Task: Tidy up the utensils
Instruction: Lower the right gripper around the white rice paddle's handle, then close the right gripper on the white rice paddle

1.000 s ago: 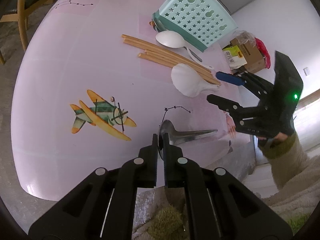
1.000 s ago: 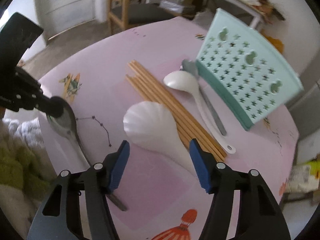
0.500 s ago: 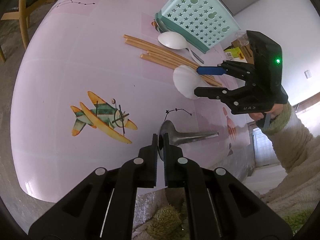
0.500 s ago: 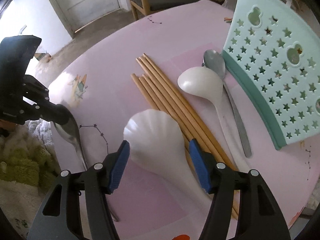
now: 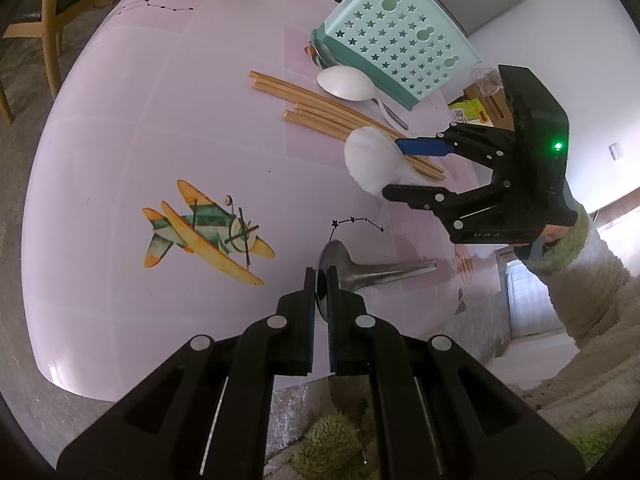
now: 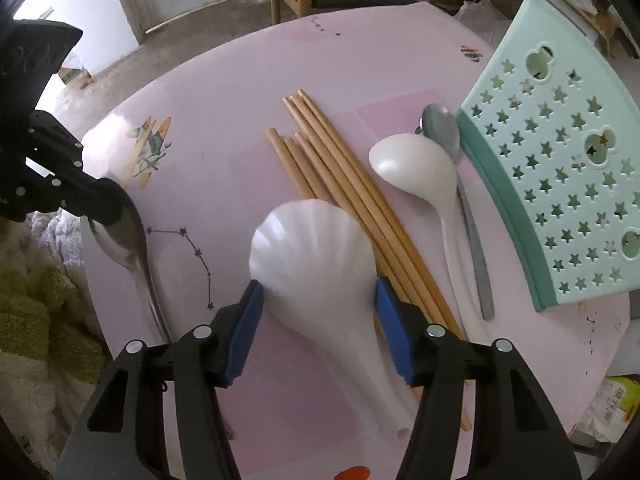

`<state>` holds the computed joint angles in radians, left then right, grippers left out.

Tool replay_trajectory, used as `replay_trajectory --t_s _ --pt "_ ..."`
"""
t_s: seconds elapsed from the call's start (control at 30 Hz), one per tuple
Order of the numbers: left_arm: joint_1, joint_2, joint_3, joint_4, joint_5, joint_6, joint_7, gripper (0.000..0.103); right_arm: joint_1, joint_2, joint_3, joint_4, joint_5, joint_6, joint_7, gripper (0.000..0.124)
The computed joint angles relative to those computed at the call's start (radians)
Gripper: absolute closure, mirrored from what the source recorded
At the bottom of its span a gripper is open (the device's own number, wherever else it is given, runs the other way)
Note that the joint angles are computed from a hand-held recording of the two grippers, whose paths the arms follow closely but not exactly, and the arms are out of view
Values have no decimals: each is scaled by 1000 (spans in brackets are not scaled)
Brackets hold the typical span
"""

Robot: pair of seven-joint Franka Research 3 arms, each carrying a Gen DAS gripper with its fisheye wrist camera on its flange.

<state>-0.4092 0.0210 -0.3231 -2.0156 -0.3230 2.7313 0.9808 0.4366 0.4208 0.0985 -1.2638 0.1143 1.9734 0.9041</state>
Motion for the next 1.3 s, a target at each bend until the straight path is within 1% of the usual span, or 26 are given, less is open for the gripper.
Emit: replay_trajectory --t_s 0.1,0.17,0.37,0.53,0.73,0.9,1.0,1.3 --pt "-1 0 0 -1 6 3 -5 99 3 -32 -5 -44 -11 59 11 82" --pt "-1 0 0 -2 11 4 -7 99 7 -56 -6 -80 -28 99 15 85" --pt "-1 1 0 -3 14 7 -9 99 13 -168 -1 -257 -89 253 -2 92" --pt "-1 -2 1 -5 15 8 -10 99 13 -236 8 -353 -125 331 -11 100" --pt "-2 -4 1 -8 18 11 -11 99 0 -299 20 -427 -116 349 -35 102" --pt "-1 -2 2 -6 23 13 -15 99 -3 -341 31 -472 -100 347 -58 102" --pt "-1 -4 3 -9 22 16 -13 99 2 -349 39 -482 -100 341 -63 102" --pt "-2 -8 3 -14 20 17 -11 99 8 -368 44 -516 -137 372 -50 102"
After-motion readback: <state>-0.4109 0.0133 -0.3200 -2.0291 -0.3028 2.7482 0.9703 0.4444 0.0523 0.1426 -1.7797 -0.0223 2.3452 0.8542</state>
